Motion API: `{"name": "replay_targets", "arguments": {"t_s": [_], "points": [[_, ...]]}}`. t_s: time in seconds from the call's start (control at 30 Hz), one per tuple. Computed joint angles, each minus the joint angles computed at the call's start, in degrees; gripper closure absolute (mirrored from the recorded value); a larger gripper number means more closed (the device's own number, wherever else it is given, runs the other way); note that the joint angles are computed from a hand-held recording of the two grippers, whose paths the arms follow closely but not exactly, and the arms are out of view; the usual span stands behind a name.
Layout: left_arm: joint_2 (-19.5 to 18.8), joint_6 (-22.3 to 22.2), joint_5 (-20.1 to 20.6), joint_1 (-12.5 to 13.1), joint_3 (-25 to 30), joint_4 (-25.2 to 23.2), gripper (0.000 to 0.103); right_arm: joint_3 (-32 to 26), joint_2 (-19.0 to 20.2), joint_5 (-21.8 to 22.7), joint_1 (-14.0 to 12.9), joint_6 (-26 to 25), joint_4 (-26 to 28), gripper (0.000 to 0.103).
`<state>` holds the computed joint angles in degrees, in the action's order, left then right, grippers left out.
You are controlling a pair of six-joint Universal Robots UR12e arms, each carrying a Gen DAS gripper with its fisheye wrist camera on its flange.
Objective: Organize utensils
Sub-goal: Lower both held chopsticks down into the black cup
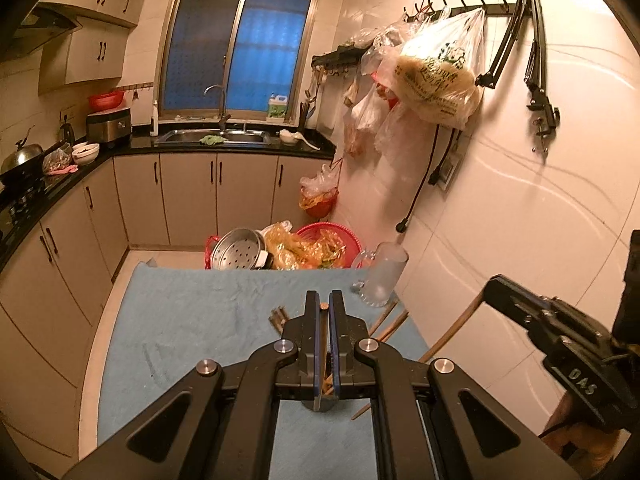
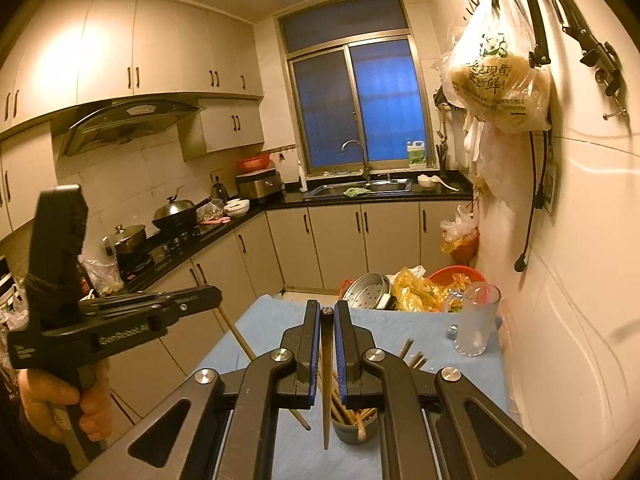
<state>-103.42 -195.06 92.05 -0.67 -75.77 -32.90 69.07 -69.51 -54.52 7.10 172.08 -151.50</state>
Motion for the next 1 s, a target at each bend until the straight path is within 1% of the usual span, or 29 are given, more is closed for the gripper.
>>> {"name": "replay_targets", "arguments": {"t_s": [0.1, 0.27, 0.4, 0.63, 1.0], "points": [[-0.73, 0.25, 0.24, -0.15, 1.41, 0.42, 0.099, -1.47, 0.9, -0.36, 0.02, 0.86, -0.33, 0.095], [-2.22, -0.29, -0.13, -0.02, 3.37, 0.83, 0.099, -3.85, 2.57, -1.62, 0.31, 2.91, -2.92, 0.095], [-3.61, -0.77, -0.88, 0.13, 4.54, 0.33, 0.099, -5.32, 3.95, -3.11, 0.85, 3.29, -4.38, 0.095], [-5.66, -0.77, -2.7, 0.32, 5.33, -1.92, 0.098, -7.49, 6.66, -5.11, 1.67, 2.53, -3.61, 0.095], [-6.64, -0.61, -3.49, 0.46, 4.53, -3.48, 0.098, -9.86, 10.07, -5.17, 2.12, 2.55, -3.04, 0.095]]}}
